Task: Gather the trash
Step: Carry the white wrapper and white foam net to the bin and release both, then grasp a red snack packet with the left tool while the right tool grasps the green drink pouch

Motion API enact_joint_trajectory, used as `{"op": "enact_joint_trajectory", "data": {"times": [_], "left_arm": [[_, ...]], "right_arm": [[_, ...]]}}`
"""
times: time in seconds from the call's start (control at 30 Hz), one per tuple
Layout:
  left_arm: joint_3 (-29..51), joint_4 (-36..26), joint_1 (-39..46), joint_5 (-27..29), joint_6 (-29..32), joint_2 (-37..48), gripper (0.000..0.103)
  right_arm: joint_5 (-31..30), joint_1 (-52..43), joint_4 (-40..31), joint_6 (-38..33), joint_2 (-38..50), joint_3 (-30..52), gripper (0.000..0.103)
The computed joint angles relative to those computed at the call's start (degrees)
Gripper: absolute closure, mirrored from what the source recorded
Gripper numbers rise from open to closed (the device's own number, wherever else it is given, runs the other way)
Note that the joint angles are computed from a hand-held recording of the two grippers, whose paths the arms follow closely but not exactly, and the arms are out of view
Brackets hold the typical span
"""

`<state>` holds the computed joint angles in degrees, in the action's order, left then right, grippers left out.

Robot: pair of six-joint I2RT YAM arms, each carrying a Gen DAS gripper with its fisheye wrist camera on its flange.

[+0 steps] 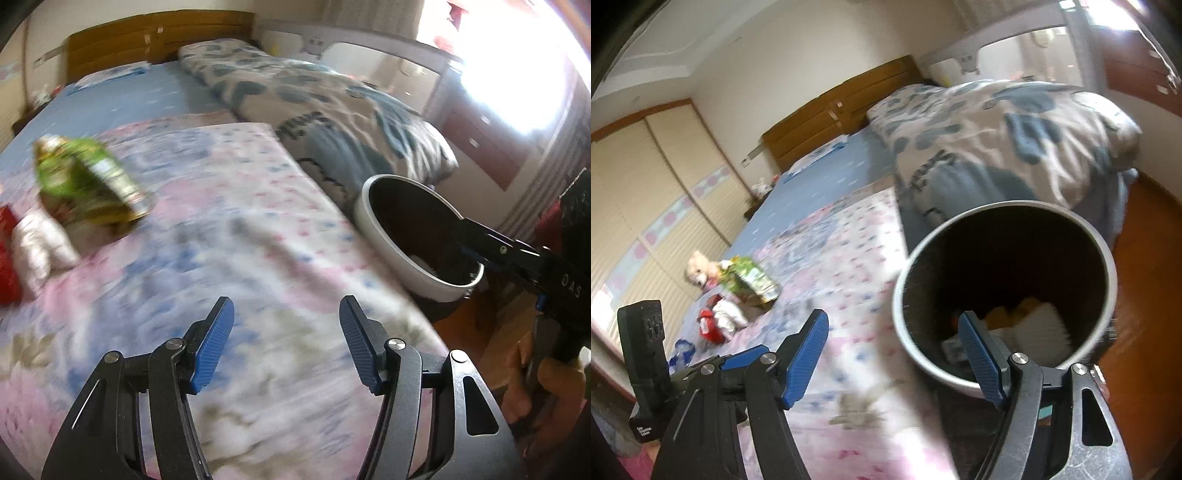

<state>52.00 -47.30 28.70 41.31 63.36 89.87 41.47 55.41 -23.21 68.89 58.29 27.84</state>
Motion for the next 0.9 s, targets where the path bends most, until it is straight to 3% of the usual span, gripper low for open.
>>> {"op": "enact_joint_trajectory", "data": {"times": [0.47,0.9], "left_arm": [[14.3,-2.1,12.7,-0.5,0.9,14.6,0.043],[28.1,-0.8,17.4,-1.3,-5.1,25.3,0.043]], "right_arm": [[-9.6,-2.0,20.8,-11.5,23.5,8.8,0.029],[-16.3,-4.8,26.6,-21.1,40.0,23.1,0.029]]}}
